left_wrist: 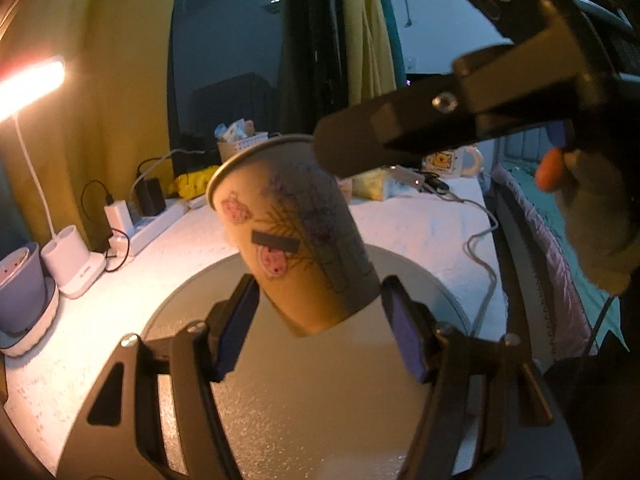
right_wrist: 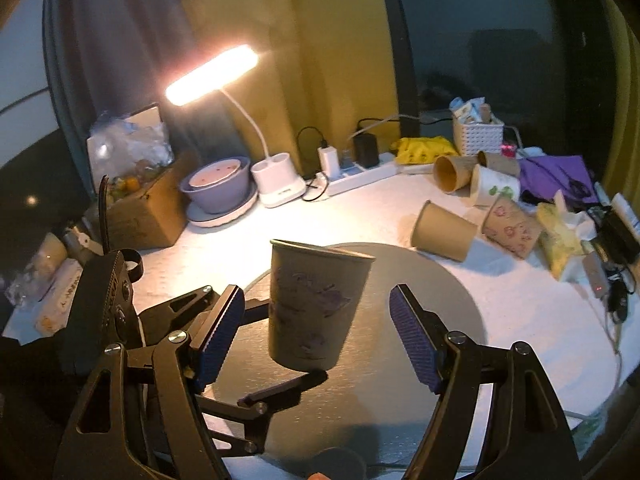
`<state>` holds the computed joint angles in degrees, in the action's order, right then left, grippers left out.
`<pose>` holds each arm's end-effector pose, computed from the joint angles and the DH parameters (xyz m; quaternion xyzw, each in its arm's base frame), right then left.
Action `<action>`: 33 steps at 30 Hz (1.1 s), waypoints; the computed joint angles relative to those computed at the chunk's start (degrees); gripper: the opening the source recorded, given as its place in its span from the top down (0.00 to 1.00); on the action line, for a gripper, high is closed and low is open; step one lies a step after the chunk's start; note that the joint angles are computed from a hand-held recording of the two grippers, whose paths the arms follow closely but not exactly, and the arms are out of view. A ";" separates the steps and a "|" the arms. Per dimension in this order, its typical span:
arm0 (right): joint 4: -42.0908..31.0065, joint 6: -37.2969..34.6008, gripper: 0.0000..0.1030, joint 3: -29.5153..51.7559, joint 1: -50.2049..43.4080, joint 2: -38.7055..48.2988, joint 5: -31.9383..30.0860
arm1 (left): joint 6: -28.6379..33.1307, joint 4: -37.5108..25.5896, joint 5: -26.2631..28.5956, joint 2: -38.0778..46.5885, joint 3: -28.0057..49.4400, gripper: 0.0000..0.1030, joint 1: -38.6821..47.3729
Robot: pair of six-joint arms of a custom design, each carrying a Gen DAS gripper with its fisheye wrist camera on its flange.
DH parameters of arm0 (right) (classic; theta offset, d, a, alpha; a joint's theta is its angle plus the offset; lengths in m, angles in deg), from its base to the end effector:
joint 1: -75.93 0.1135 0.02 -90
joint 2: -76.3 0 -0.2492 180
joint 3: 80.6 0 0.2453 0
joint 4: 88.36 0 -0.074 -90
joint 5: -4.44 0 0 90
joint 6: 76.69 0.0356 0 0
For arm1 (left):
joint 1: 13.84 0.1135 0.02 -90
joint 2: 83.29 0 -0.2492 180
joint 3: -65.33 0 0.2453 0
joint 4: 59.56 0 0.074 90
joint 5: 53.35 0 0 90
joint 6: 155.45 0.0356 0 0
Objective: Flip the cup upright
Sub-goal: 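Carry the floral cup over the mat while the right gripper comes to grasp it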
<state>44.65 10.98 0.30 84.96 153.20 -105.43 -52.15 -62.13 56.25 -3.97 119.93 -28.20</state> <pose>0.2814 0.0570 0.3000 -0.1579 0.8920 0.1809 0.3829 0.2801 -0.0840 0.2065 0.2872 0.7959 -0.1501 0.5114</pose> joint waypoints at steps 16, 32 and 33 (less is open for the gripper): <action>0.36 0.72 0.22 0.54 -0.90 3.48 -3.17 | 4.79 8.13 -6.08 -7.68 -8.32 0.37 -5.39; 1.41 0.78 0.28 0.39 -0.94 4.89 -2.47 | 6.27 9.73 -8.93 -9.86 -10.36 0.36 -7.24; 1.75 0.83 0.28 0.29 -0.78 4.79 -2.06 | 6.09 9.66 -9.04 -9.76 -10.22 0.36 -7.23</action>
